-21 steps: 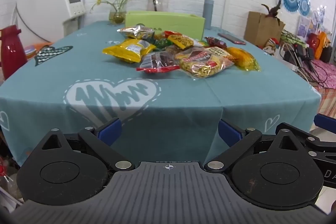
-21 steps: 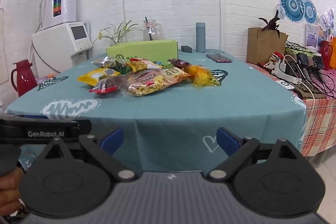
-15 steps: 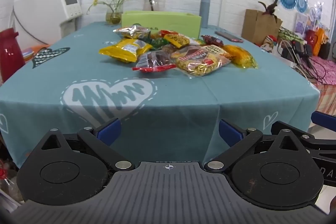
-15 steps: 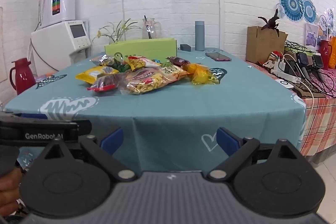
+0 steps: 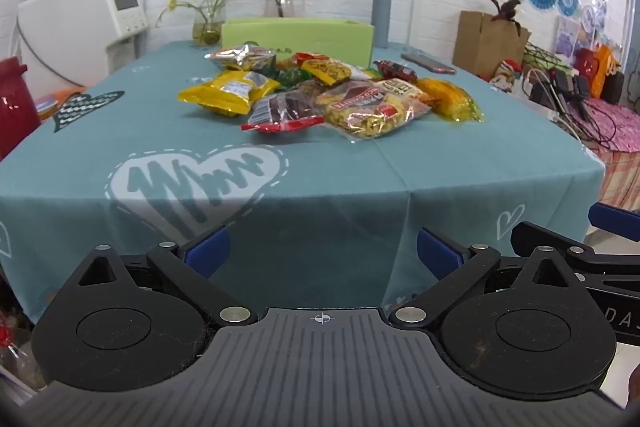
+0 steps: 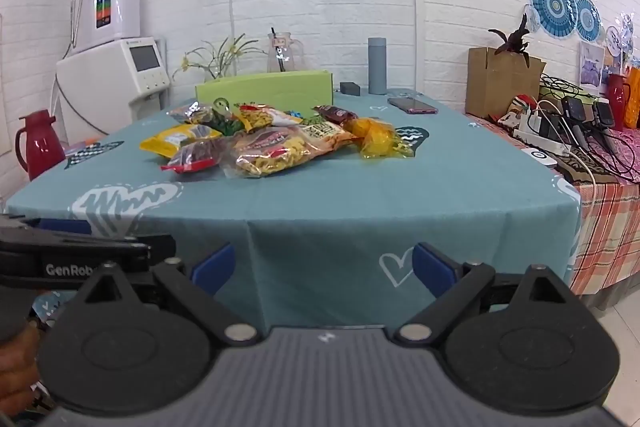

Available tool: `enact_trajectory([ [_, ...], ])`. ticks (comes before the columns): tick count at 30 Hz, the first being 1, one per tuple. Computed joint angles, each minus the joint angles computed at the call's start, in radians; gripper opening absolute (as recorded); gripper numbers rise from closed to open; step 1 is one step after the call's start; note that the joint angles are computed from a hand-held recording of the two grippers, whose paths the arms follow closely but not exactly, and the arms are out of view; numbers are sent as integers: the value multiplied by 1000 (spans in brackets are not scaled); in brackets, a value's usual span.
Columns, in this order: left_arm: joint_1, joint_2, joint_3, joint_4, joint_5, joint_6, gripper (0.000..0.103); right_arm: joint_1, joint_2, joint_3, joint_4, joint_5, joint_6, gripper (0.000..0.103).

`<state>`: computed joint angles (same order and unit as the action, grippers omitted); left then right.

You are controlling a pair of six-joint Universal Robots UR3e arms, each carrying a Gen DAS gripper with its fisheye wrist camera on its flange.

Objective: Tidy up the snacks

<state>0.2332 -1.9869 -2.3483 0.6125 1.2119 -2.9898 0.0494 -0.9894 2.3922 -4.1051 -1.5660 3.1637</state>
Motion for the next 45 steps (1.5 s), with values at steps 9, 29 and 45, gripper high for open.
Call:
enact_trajectory([
  [9,15,-11,-2,2,-23,1,89,8,21,-10,-8,-6,-6,93],
  [29,19,-23,-16,24,-19,-14,91,20,39,-22,-5,-15,-6,93],
  [45,25,-24,-12,3,-16,-25,92,28,35,-30,19,-17,-22,93],
])
